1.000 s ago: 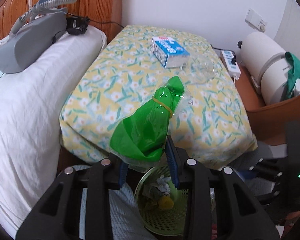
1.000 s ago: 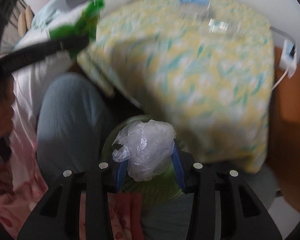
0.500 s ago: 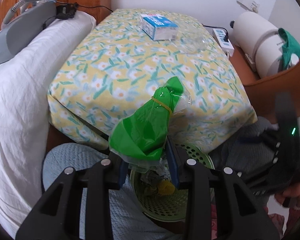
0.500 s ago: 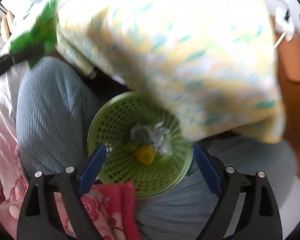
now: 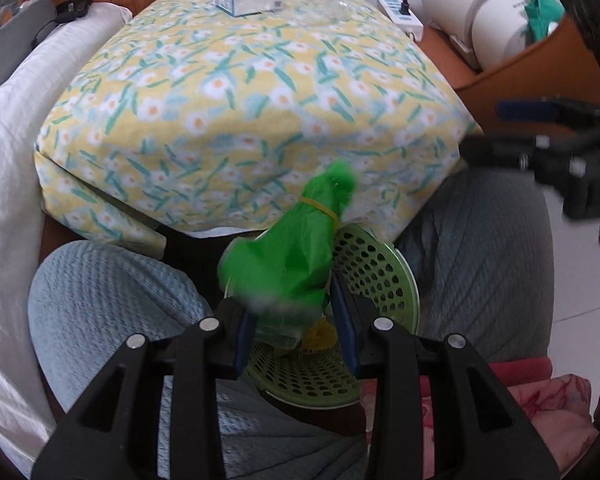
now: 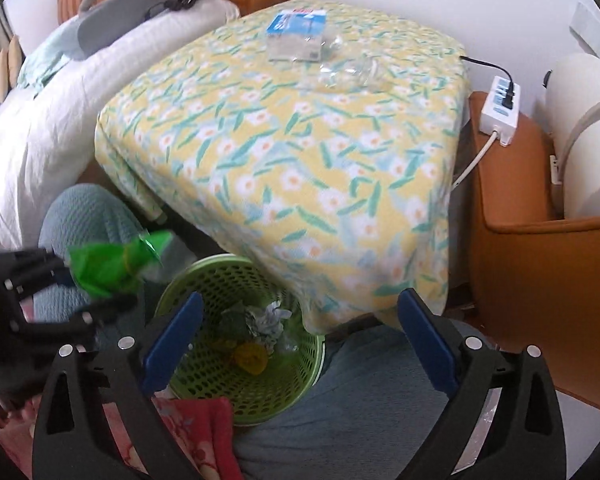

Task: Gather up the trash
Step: 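Drop the clear wrap into the wastebasket with right gripper while left drops the green wrapper, then grasp the blue-and-white milk carton with left gripper while right reaches toward the plastic bottle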

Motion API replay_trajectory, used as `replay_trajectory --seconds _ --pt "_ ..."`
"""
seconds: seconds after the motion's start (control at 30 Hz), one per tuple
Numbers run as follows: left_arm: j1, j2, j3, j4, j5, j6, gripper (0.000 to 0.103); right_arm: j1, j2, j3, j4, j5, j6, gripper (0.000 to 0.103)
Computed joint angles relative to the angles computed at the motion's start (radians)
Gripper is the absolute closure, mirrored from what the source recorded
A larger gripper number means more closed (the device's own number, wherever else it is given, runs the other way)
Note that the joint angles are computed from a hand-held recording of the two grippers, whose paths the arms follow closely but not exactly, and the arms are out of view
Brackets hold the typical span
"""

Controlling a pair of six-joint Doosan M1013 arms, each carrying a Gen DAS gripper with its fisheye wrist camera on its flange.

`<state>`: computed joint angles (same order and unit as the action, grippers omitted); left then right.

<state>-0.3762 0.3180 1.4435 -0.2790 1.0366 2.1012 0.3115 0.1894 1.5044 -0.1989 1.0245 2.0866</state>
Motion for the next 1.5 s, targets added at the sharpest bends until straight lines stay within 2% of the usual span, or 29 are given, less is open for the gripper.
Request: replay_trajectory --seconds 0.03,0.13,0.23,0.3,0.43,0.83,1.07,1.37,1.43,1.5 --pt "-0.002 -0.002 0.002 0.006 -0.003 0.002 0.049 -0.003 -0.003 0.002 0.004 -0.007 0.003 0.006" --pt "-0.010 -0.021 0.028 0.028 -0.061 0.004 0.028 -0.009 -0.009 0.020 0.009 -0.032 0.007 0.006" --pt "-0.011 -0.032 0.035 0.026 -0.082 0.012 0.016 -0.006 -0.007 0.015 0.002 -0.029 0.018 0.006" --pt "-0.011 -0.037 0.037 0.018 -0.090 0.008 0.012 -0.006 -0.008 0.013 0.005 -0.030 0.022 0.005" --pt "-0.012 -0.039 0.034 0.021 -0.091 -0.004 0.008 -0.006 -0.008 0.013 0.007 -0.029 0.028 0.005" --pt "-0.005 -0.038 0.021 0.021 -0.090 -0.042 0.008 -0.006 -0.010 0.015 0.014 -0.034 0.036 0.005" --pt "0.001 -0.018 -0.024 0.046 -0.102 -0.097 0.008 -0.022 -0.010 0.014 0.044 -0.063 0.048 0.005" --pt "-0.001 0.072 -0.218 0.079 -0.101 -0.208 0.008 -0.054 0.016 -0.024 0.026 -0.134 0.072 0.005" --pt "-0.010 0.111 -0.293 0.107 -0.075 -0.255 0.008 -0.063 0.028 -0.040 0.017 -0.153 0.075 0.005" --pt "-0.011 0.170 -0.403 0.089 -0.008 -0.295 0.008 -0.073 0.038 -0.051 0.016 -0.177 0.078 0.005"
